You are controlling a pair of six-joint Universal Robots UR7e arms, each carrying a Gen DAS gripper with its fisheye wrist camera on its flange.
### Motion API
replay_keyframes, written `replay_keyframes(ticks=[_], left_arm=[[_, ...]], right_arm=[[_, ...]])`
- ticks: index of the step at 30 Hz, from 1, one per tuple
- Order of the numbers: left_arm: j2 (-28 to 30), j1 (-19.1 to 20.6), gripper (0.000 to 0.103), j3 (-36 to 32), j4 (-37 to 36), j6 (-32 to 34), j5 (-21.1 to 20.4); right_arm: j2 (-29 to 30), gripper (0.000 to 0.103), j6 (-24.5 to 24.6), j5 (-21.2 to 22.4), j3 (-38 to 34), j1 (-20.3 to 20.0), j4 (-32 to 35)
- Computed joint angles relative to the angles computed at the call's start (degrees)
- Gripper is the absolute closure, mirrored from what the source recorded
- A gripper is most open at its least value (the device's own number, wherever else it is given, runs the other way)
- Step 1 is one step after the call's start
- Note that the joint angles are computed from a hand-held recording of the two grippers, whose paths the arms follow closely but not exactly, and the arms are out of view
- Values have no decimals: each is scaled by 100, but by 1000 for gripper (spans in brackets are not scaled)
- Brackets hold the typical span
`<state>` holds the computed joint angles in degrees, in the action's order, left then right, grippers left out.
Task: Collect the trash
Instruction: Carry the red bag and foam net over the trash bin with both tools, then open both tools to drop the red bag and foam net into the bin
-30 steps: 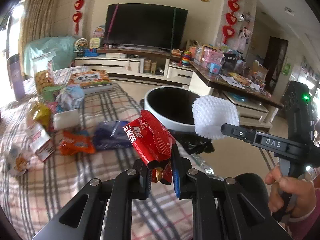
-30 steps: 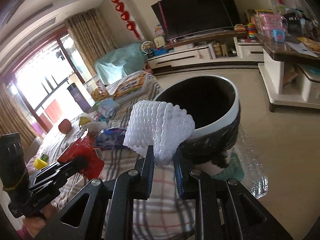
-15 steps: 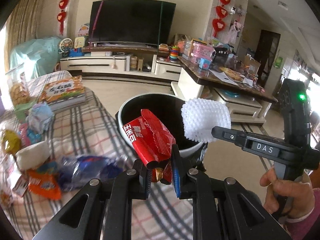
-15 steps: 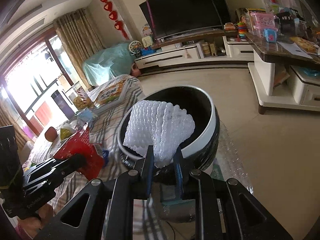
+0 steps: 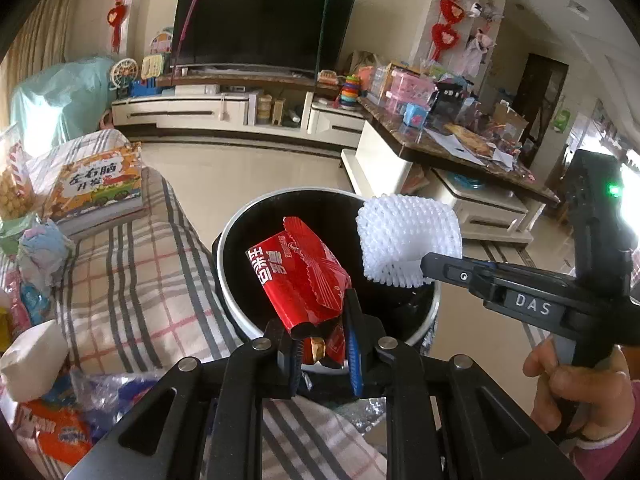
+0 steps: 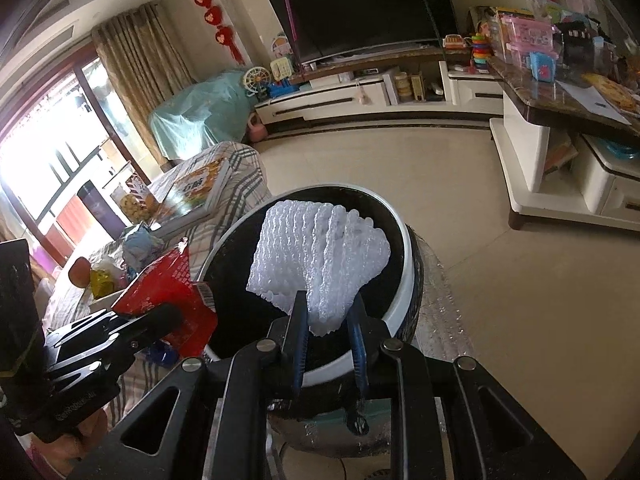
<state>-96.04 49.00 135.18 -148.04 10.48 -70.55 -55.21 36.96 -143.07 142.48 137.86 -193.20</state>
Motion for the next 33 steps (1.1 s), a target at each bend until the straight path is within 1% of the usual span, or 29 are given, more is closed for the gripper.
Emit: replay_keyframes(ticks=[6,10,12,14,15,17,18,19,20,21,22,25,27,31,33], left_arm=[[261,-4,86,-104,-19,-162,28],[358,10,78,-166,-20,-235,27],[365,10,74,-179,-22,-232,3],[335,-24,66,-171,-26,-234,25],[324,-22,63,-171,-42,-209,21],[200,-77,54,-103,-49,-215,59],[134,-74,53,-80,-40,-196,53],[33,-96,51,-32,-22,-193,61],[-122,-156,47,54,-1,-215,122],[-221,-167,44,97,15,-198,157],[-372,-210,40,180,19,-211,213],[-895,-308,38,411,180,-277,312],[-1321,-385,38,586,367,-366,419],[-2091,-515,36,814,893,-646,571],[-2493,-581,36,870,1283,-818,669]], right_arm=[[-35,81,-246,189,-10,-284,-57],[-67,78,-292,240,-28,-384,-27],[-92,66,-270,222,-47,-407,13],[-113,58,-260,175,-60,-389,-3],[-124,54,-258,148,-61,-367,-30],[-147,49,-236,82,-66,-297,-66],[-139,44,-220,29,-72,-245,-91],[-130,40,-189,-35,-81,-191,-99],[-110,32,-150,-88,-89,-139,-107],[-81,27,-113,-126,-91,-87,-139],[-40,25,-51,-167,-79,-16,-198],[71,17,118,-226,-58,135,-327],[166,14,239,-237,-70,228,-382],[451,13,485,-225,-122,441,-468],[654,13,553,-248,-184,557,-510]])
